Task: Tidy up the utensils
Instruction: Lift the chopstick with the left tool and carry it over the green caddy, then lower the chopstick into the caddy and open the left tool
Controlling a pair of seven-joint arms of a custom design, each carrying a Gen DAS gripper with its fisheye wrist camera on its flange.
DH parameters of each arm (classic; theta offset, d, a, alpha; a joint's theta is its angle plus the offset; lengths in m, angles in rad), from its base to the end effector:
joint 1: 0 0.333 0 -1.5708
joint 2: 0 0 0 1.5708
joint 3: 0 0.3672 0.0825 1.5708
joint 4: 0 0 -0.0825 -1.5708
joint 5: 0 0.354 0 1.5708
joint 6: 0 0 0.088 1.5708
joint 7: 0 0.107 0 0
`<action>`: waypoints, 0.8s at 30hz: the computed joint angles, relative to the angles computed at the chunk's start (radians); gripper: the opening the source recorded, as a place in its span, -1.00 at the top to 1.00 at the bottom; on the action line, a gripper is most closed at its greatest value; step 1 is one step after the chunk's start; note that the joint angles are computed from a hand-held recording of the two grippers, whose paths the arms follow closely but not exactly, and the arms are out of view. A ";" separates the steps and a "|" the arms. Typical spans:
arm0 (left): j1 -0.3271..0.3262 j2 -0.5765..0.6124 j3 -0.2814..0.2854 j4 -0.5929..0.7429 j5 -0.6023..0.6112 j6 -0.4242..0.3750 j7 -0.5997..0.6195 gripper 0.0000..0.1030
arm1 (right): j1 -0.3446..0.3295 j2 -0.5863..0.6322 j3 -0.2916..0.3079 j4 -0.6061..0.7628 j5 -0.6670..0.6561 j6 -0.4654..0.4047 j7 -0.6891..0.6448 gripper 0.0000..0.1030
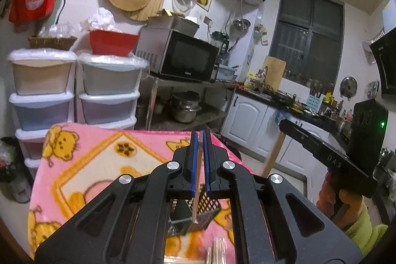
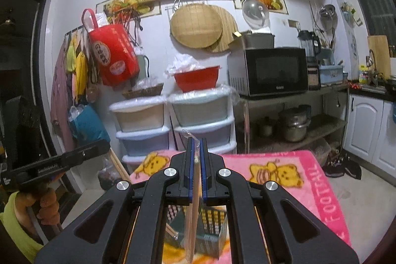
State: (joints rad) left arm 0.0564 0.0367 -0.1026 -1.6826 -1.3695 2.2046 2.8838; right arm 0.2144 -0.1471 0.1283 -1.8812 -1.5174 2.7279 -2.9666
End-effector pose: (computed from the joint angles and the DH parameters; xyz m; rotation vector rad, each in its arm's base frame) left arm 0.5878 -0.0592 0.6998 -0.9470 2.1379 -1.8012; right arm 0.4777 0.2171 0.7111 -1.1676 1.4590 -1.0871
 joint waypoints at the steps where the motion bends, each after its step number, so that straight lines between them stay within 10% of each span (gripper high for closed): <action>1: -0.001 0.001 -0.001 0.004 -0.002 0.006 0.001 0.95 | -0.001 0.006 -0.002 0.014 0.005 0.000 -0.010 0.91; 24: -0.032 0.075 -0.060 0.029 -0.001 0.167 0.022 0.95 | 0.031 0.164 -0.072 0.164 -0.056 -0.019 0.005 0.91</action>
